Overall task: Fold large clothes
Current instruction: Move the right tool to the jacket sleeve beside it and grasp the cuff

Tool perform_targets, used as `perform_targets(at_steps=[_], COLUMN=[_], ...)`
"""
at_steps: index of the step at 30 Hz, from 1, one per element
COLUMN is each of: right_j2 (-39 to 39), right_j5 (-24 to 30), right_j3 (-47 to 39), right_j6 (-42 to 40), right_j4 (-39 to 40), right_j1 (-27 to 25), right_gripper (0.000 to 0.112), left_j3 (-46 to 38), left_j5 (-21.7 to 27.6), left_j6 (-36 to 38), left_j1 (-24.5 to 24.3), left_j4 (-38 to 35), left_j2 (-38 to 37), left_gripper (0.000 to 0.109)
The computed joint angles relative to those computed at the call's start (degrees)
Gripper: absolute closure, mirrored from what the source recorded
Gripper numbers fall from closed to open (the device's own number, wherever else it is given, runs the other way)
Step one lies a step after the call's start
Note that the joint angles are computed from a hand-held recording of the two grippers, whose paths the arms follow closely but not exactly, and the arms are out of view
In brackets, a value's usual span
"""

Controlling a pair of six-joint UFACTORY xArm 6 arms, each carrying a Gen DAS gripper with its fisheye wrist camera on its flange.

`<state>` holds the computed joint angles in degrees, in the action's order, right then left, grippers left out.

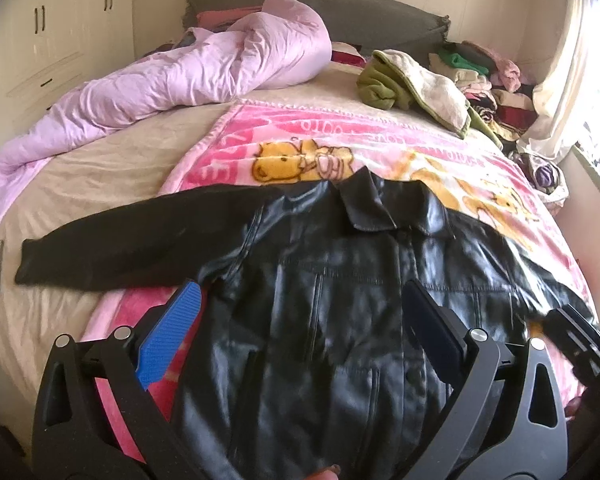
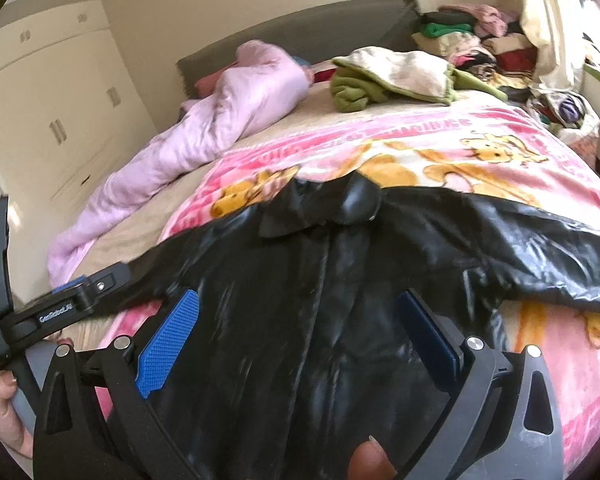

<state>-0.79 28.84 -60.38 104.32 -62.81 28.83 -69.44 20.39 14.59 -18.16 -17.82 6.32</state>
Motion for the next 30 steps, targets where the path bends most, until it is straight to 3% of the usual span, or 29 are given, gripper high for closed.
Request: perform_targets(at_steps=[8,20,26,30], right_j2=[-4.0,-12.8,-17.7,-21.0], right_j5=[0.8,4.5,5.9,6.0], right_j3=[5.0,15.7,22.6,27.6], right_j6=[6.6,15.3,20.5,25.3], right_j4=[-2.3,-3.5,-2.6,-1.8], right_j1=[-5.5,-13.4,-18.0,-21.3], right_gripper=[0.013,0.013,0.013,0.013], left_j3=[-11.5,-24.5,-31.1,-35.9], left_j5=[3.6,7.6,10.0,12.6], left_j6=[-6.2,-8.3,-5.1,-7.3], left_j1=[-0.3,-4.1,-6.0,-7.1], left_j4=[6.5,10.4,5.2,6.4], left_j2=[9.4,19.7,25.0,29.6], left_gripper=[0.015,0.015,0.015,0.015])
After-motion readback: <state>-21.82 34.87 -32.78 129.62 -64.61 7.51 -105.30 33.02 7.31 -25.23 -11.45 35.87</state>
